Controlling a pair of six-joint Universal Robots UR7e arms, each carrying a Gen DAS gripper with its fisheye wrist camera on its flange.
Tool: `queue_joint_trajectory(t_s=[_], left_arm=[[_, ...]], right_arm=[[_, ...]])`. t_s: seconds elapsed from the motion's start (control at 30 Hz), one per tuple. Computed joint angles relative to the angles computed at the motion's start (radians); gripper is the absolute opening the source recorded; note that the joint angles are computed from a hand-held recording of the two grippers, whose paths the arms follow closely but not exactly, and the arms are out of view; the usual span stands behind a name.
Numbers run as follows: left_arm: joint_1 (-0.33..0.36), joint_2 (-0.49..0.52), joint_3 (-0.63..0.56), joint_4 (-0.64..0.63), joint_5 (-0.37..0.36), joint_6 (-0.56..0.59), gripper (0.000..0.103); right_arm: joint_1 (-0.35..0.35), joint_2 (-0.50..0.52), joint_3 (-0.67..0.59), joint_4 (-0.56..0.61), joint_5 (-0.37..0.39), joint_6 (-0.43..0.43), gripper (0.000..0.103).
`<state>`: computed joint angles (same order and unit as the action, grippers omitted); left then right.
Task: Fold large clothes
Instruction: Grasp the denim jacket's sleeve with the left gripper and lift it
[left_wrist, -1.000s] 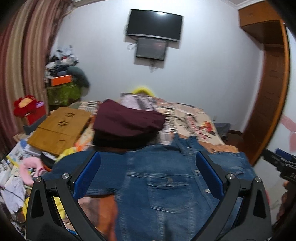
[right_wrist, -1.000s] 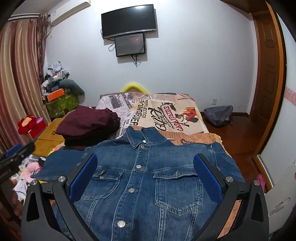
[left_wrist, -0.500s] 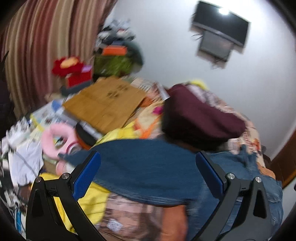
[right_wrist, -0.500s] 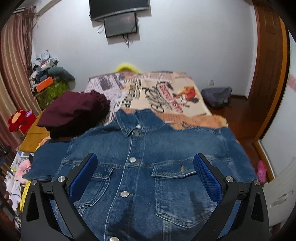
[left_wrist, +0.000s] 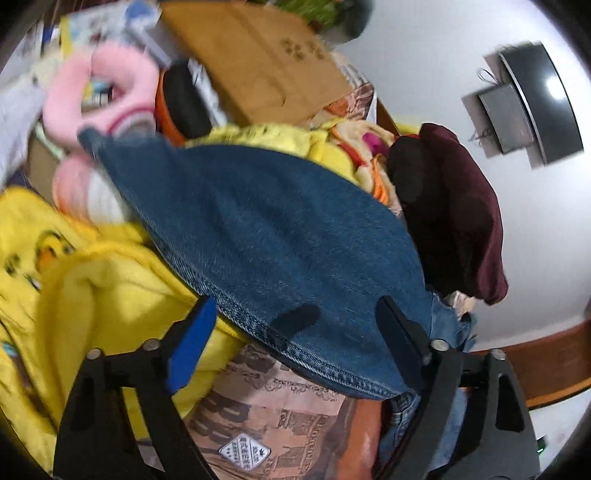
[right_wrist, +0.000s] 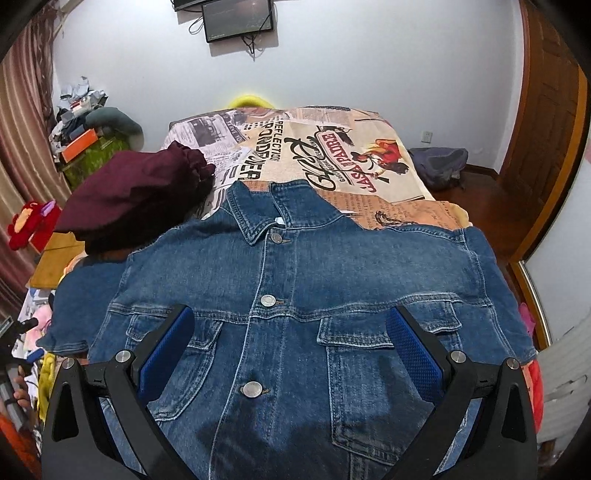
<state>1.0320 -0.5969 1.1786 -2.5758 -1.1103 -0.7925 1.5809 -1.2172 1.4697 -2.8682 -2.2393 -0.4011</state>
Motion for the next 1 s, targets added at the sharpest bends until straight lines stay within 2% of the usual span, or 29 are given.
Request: queue_joint_trajectory(t_s=[0.1, 0.3, 0.37, 0.43, 0.47, 0.5, 0.53, 0.7, 0.77, 0.9, 1.0], left_arm=[[0.014, 0.013, -0.024, 0.044, -0.011, -0.053, 0.076], [0.03, 0.042, -0.058, 0.061, -0.022, -0.074, 0.075], [0.033, 0.054, -0.077, 0.073, -0.008, -0.082, 0.066], [0.028, 0.069, -0.112, 0.112, 0.031, -0.086, 0.044], [0.021, 0.076, -0.128, 0.125, 0.06, -0.079, 0.037], [0.012, 0.079, -0.139, 0.141, 0.092, -0.07, 0.024], [-0.005, 0.088, -0.165, 0.176, 0.149, -0.051, 0.014], [-0.071, 0.135, -0.268, 0.221, 0.328, 0.082, 0.008], [-0.099, 0.149, -0.296, 0.188, 0.367, 0.166, 0.006], [-0.156, 0.214, -0.416, 0.096, 0.393, 0.368, 0.006], [-0.193, 0.266, -0.512, 0.043, 0.344, 0.49, 0.006]], right_arm=[[0.002, 0.002, -0.004, 0.001, -0.002, -0.003, 0.103], [-0.002, 0.008, -0.014, -0.001, 0.0, -0.006, 0.103], [-0.002, 0.008, -0.014, -0.004, 0.001, -0.005, 0.103], [-0.002, 0.006, -0.013, -0.005, 0.003, -0.004, 0.103], [-0.001, 0.004, -0.011, -0.007, 0.003, -0.006, 0.103], [0.0, 0.004, -0.009, -0.012, 0.002, -0.009, 0.103], [0.0, 0.004, -0.007, -0.02, -0.001, -0.016, 0.103], [-0.002, 0.001, -0.007, -0.033, -0.003, -0.032, 0.103], [-0.004, -0.003, -0.007, -0.036, 0.005, -0.032, 0.103], [-0.007, -0.011, -0.005, -0.054, 0.02, -0.044, 0.103], [-0.012, -0.019, 0.002, -0.064, 0.034, -0.052, 0.103]])
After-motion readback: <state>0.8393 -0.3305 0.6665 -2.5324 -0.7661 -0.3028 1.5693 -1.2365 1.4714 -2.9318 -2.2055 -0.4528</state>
